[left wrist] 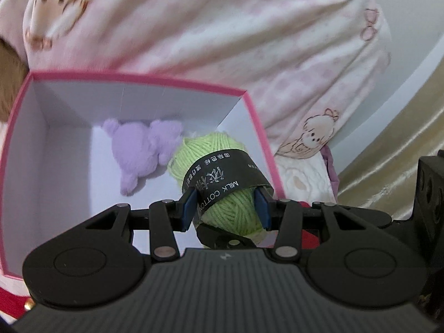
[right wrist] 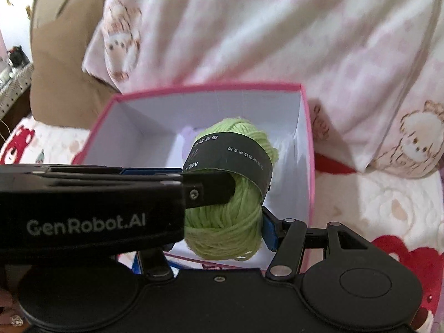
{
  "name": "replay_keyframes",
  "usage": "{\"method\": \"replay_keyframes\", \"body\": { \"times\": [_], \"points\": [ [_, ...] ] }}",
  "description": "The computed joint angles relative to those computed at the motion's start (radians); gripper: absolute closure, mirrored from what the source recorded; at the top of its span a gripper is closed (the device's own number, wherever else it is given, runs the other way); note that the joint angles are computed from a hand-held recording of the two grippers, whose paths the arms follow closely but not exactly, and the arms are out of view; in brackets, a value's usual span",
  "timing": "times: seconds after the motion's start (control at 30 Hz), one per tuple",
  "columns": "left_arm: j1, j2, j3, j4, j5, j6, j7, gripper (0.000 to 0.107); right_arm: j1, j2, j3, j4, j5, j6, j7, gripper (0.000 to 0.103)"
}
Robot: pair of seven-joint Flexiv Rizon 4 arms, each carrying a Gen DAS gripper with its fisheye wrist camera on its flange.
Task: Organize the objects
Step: 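Carry the green yarn ball with the left tool into the pink box, then open the left tool and lift it out of the pink box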
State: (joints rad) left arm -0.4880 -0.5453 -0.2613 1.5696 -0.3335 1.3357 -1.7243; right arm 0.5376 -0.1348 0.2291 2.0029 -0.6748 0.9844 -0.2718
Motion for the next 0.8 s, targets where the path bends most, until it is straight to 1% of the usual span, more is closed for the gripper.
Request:
{"method": "replay_keyframes", "body": {
  "times": [0.1, 0.17, 0.23, 0.3, 0.37, 0.47, 0.5, 0.57, 0.6, 0.63, 0.67, 0.7, 0.8],
  "points": [
    [0.02, -0.021, -0.03, 0.009, -0.036, 0.012, -0.003, 0.063, 0.007, -0.024, 0.005, -0.028, 0.031, -0.059, -0.042, 0.039],
    [0.015, -0.034, -0.024, 0.002, -0.038, 0.005, -0.013, 0.063, 0.008, -0.036, 0.007, -0.041, 0.067, -0.082, -0.074, 0.036],
    [0.014, -0.045, -0.027, -0.009, -0.037, -0.006, -0.008, 0.063, 0.009, -0.033, 0.008, -0.036, 0.084, -0.087, -0.083, 0.035],
    [0.014, -0.054, -0.031, -0.018, -0.033, -0.013, 0.005, 0.063, 0.009, -0.016, 0.007, -0.016, 0.072, -0.082, -0.082, 0.035],
    [-0.015, -0.059, 0.009, -0.045, 0.002, -0.045, -0.003, 0.061, 0.002, 0.002, 0.008, 0.008, 0.071, -0.054, -0.078, 0.035],
    [-0.043, -0.069, 0.047, -0.086, 0.048, -0.112, -0.011, 0.06, -0.022, 0.044, 0.008, 0.069, 0.055, 0.049, -0.054, 0.032],
    [-0.046, -0.073, 0.05, -0.094, 0.056, -0.126, -0.011, 0.06, -0.032, 0.053, 0.006, 0.089, 0.044, 0.093, -0.045, 0.03],
    [-0.039, -0.088, 0.035, -0.105, 0.047, -0.134, -0.01, 0.061, -0.041, 0.06, 0.001, 0.111, -0.003, 0.128, -0.017, 0.03],
    [-0.026, -0.097, 0.012, -0.106, 0.028, -0.13, -0.001, 0.063, -0.046, 0.065, -0.004, 0.126, -0.045, 0.146, 0.004, 0.032],
    [-0.008, -0.102, -0.019, -0.098, 0.002, -0.12, 0.018, 0.066, -0.052, 0.067, -0.007, 0.137, -0.072, 0.163, 0.019, 0.041],
    [0.005, -0.109, -0.044, -0.094, -0.031, -0.11, 0.044, 0.067, -0.058, 0.066, -0.009, 0.144, -0.087, 0.182, 0.033, 0.046],
    [-0.003, -0.115, -0.037, -0.104, -0.02, -0.11, 0.036, 0.067, -0.062, 0.066, -0.012, 0.151, -0.106, 0.191, 0.059, 0.051],
    [-0.051, -0.122, 0.027, -0.145, 0.026, -0.142, 0.003, 0.067, -0.067, 0.06, -0.017, 0.154, -0.168, 0.177, 0.093, 0.056]
  ]
}}
